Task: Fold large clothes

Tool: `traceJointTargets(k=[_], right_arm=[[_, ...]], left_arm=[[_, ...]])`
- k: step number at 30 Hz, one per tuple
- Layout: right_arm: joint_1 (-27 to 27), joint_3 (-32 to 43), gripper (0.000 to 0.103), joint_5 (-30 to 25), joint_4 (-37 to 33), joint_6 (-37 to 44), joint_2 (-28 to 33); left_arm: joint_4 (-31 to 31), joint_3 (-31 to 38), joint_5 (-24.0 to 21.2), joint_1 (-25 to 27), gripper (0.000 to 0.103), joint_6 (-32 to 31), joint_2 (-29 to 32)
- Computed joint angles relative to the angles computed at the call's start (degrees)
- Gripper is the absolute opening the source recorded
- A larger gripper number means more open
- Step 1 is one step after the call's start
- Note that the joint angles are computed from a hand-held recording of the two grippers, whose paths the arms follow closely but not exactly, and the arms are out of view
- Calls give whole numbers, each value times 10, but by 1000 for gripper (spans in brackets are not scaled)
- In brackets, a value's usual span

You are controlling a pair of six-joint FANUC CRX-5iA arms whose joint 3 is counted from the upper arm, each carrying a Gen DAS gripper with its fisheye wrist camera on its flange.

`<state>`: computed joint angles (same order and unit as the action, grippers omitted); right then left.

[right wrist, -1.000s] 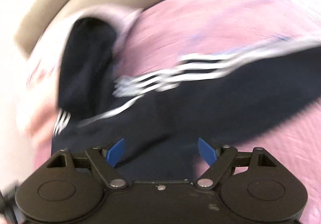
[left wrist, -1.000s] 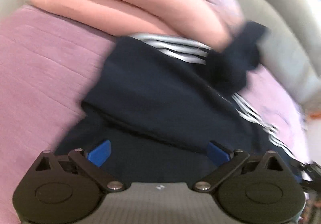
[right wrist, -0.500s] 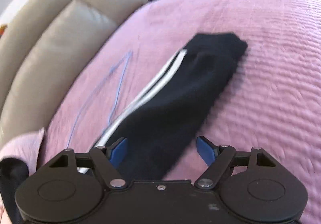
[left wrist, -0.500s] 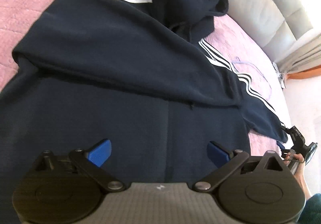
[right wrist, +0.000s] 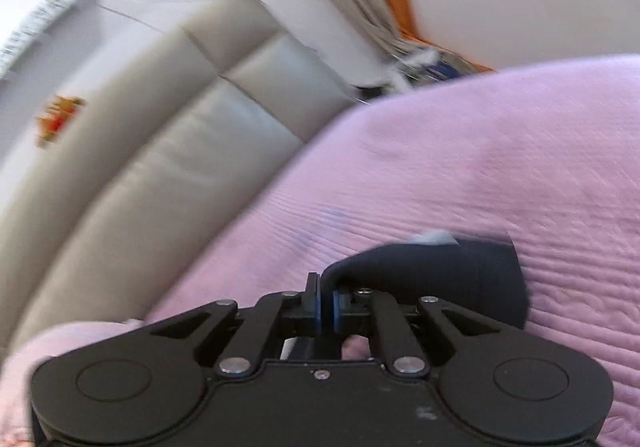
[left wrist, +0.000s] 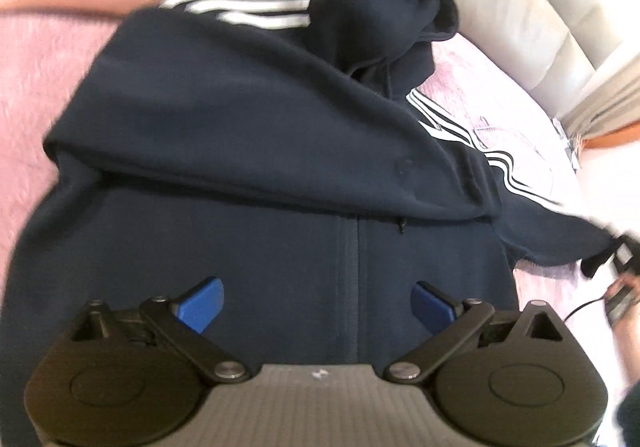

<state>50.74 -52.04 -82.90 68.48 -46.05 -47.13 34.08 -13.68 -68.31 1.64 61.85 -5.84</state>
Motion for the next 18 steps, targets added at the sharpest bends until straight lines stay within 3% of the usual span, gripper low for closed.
traceJointTargets(k=[3,7,11,14,16,18], right_arm=[[7,45,8,23,53,13,41],[34,115,9,29,127,-60,139],[20,156,8,173,238,-72,220],[16,199,8,289,265,-69,296],[22,229,8,345,246,-46,355],[40,262,8,385,174,-13,413]], left_arm=[[-11,8,2,3,101,-7,-10],[5,11,-8,23,101,-19,-16],[25,7,6,43,101,-43,-34],[50,8,8,64,101,-54,-38],[61,11,7,80,101,-48,-36],[70,13,5,95,101,-47,-33]])
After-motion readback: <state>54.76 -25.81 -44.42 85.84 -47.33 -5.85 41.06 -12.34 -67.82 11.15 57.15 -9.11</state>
